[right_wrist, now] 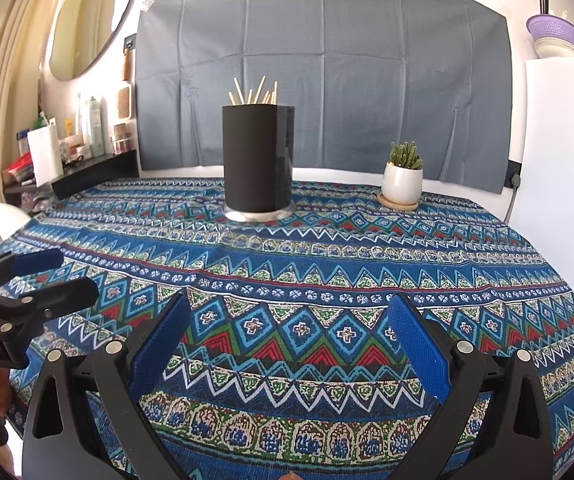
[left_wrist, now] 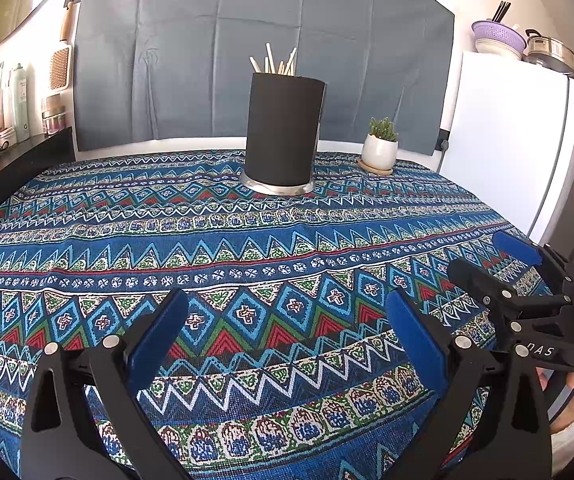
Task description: Organize utensils
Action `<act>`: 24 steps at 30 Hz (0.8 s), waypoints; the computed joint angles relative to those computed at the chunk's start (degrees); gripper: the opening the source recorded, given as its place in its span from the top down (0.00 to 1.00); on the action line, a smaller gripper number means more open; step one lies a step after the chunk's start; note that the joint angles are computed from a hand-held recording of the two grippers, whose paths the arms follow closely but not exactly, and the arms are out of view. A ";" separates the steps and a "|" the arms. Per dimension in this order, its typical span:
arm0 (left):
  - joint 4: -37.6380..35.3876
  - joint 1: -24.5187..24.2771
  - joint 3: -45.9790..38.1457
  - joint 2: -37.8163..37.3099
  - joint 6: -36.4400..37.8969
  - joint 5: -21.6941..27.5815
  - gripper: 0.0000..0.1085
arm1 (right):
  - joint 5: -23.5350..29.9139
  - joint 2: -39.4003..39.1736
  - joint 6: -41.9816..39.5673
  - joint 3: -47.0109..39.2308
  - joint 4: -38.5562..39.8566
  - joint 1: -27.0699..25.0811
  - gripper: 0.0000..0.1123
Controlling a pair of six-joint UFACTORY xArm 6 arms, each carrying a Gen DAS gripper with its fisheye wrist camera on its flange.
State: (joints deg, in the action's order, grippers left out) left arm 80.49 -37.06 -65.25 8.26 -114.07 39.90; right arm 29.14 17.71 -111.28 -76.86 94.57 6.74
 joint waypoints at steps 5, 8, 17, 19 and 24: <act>0.16 0.00 0.04 -0.01 -0.14 -0.10 0.11 | -0.01 -0.10 0.15 0.13 -0.01 0.05 0.16; 0.25 -0.02 0.16 -0.08 -0.28 -0.08 0.11 | 0.01 -0.09 -0.13 0.12 0.15 0.03 0.16; -0.05 -0.13 0.15 -0.09 -0.06 0.16 0.11 | 0.01 -0.21 -0.75 0.23 0.66 0.00 0.16; -0.01 -0.03 0.09 -0.05 0.00 0.03 0.11 | -0.08 -0.24 -0.81 0.26 0.77 0.03 0.16; -0.09 -0.03 0.10 -0.04 0.11 -0.06 0.11 | -0.19 -0.32 -1.05 0.34 0.95 0.10 0.16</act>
State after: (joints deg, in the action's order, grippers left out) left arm 80.40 -37.08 -65.15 8.22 -113.95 39.83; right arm 28.95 17.40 -112.33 -76.53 95.51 6.85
